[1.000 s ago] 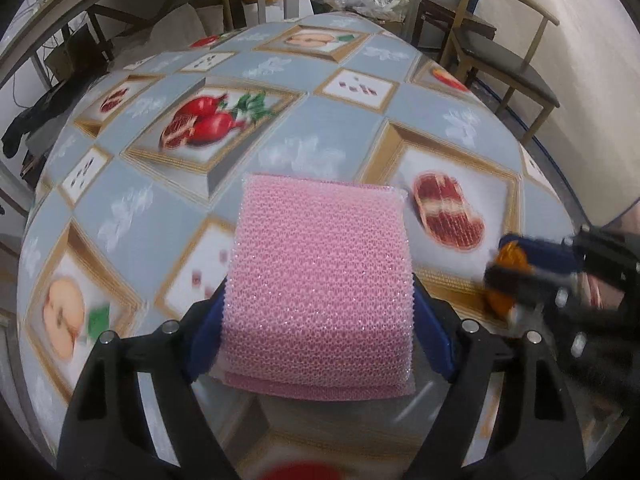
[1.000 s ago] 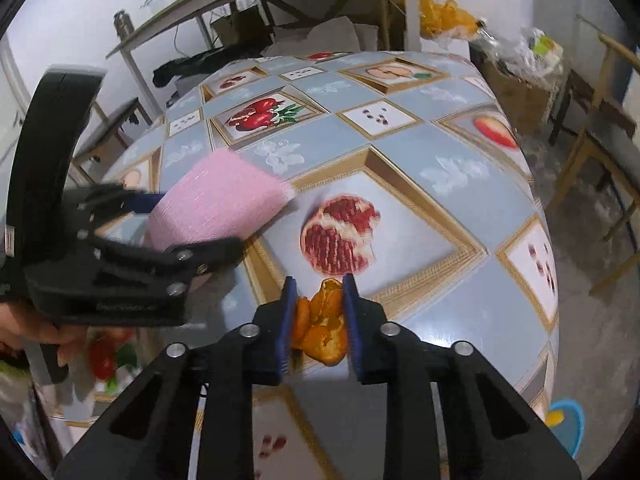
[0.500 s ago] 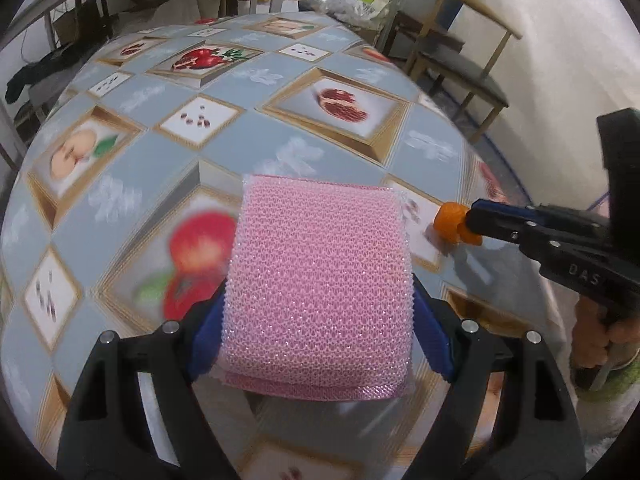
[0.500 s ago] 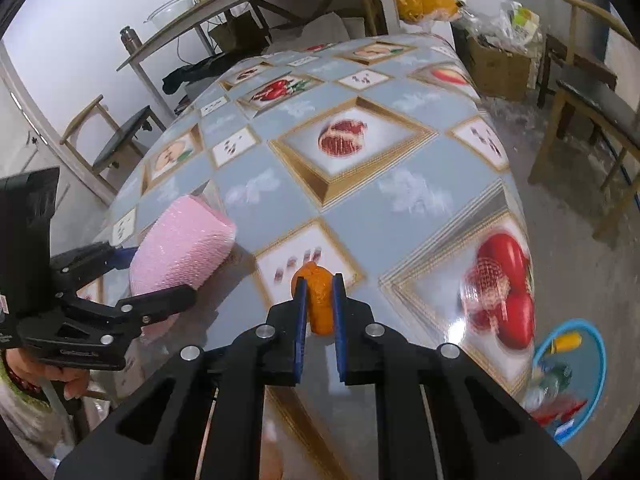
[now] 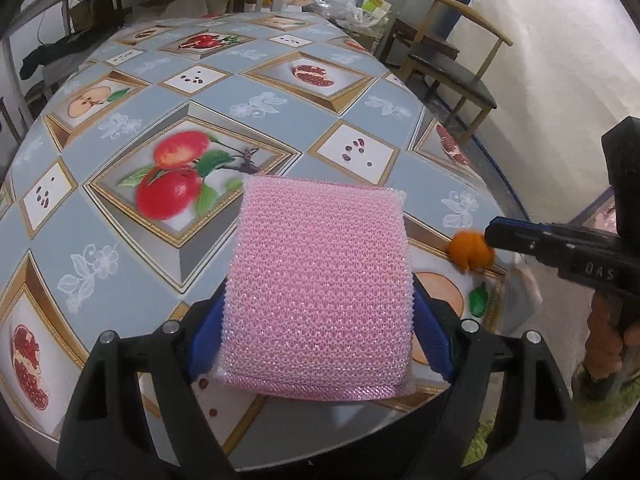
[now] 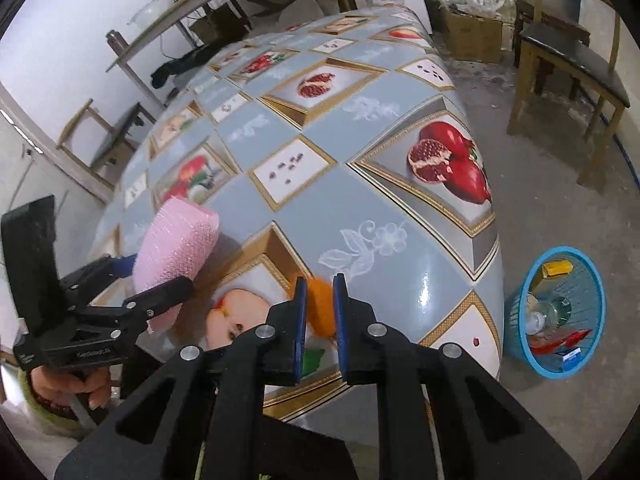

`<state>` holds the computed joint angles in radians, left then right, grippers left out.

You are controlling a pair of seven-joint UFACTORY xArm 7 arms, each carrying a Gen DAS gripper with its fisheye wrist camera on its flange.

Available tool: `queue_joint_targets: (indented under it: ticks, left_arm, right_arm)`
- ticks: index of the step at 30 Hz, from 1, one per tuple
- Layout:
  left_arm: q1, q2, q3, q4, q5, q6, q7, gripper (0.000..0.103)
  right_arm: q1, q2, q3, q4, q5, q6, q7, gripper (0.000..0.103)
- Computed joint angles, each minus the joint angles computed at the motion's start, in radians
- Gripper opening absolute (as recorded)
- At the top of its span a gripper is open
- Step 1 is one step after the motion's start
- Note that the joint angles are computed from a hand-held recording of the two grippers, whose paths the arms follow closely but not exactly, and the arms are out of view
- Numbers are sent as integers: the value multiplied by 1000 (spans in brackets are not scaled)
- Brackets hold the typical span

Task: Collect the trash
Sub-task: 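Grasp the orange peel with the right tool while the left tool holds the sponge, then carry the sponge and orange peel with both tools over the wastebasket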

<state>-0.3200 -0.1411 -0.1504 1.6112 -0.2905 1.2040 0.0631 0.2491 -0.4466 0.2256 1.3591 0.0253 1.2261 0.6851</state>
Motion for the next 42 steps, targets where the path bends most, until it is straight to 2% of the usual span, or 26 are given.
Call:
queue_joint_targets:
  ticks: [6, 13, 17, 24, 32, 37, 42]
  left_arm:
    - [-9, 6, -18, -3, 70, -25, -11, 78]
    - [-12, 1, -16, -17, 82, -44, -8, 78]
    - [-11, 1, -15, -17, 87, -47, -8, 78]
    - [-12, -3, -18, -22, 99, -51, -10, 78]
    - [-13, -5, -19, -26, 103, -53, -11, 78]
    - [-14, -5, -19, -26, 104, -53, -11, 78]
    - [-13, -9, -20, -30, 115, -61, -10, 78]
  right_arm:
    - [0, -17, 4, -52, 5, -82, 33, 37]
    - [18, -40, 25, -76, -19, -126, -1, 51]
    - [14, -23, 53, -63, -63, -86, -2, 51]
    - [16, -21, 60, -77, -96, -85, 10, 51]
    - [13, -7, 90, -53, -164, -27, 27, 35]
    - [20, -24, 74, -71, -145, -42, 37, 24]
    - [20, -38, 58, -87, -112, -64, 44, 20]
